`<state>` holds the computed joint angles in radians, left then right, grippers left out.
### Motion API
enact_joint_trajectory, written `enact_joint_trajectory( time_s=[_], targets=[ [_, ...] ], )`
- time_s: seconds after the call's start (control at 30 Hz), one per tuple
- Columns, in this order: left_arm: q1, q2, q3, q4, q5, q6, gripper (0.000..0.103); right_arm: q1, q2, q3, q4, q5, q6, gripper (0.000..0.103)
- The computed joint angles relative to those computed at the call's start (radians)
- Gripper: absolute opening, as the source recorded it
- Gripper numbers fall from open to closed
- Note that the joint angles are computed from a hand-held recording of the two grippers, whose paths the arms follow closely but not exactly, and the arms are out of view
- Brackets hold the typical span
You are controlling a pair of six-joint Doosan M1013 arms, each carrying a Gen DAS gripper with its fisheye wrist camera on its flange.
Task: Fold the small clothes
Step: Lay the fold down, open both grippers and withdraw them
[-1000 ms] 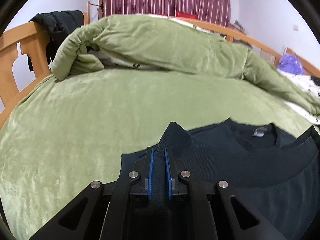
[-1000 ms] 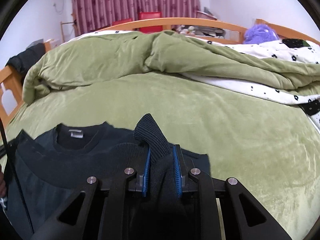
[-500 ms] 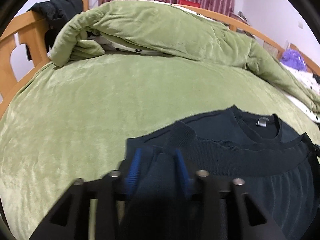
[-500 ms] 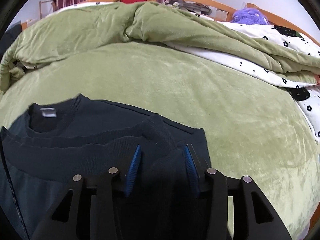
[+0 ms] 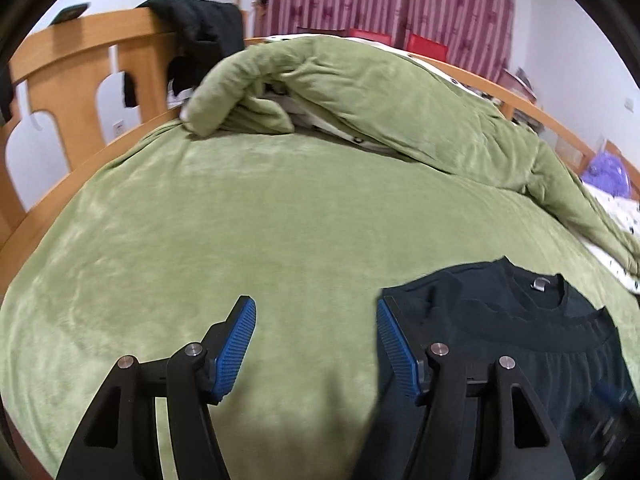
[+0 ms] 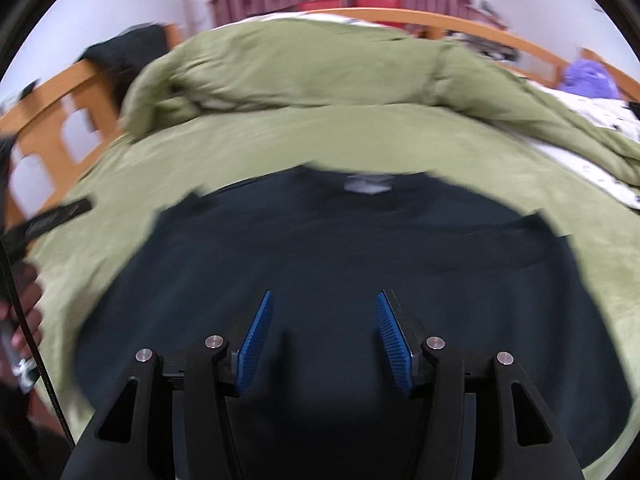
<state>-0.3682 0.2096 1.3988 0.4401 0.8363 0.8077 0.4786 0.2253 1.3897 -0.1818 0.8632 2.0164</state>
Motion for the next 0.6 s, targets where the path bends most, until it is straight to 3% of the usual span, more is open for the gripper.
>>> enact_joint_trajectory(
  time_s=[0.2,0.43,0.6],
  targets=[
    [0.018,-0.042,0.036,0.040,0.003,-0.014,0.062,0.133,0.029,-0.020,-0.030,0.008,-0.085,0.064],
    [0.051,-0.074,0.080,0.017,-0.024,0.006,0.062,0.182,0.032,0.001,0.017,-0.007,-0.183,0.069],
    [0.074,-0.091,0.105,-0.031,-0.051,0.022,0.062,0.217,0.037,0.017,-0.030,-0.009,-0.213,0.072]
  ],
)
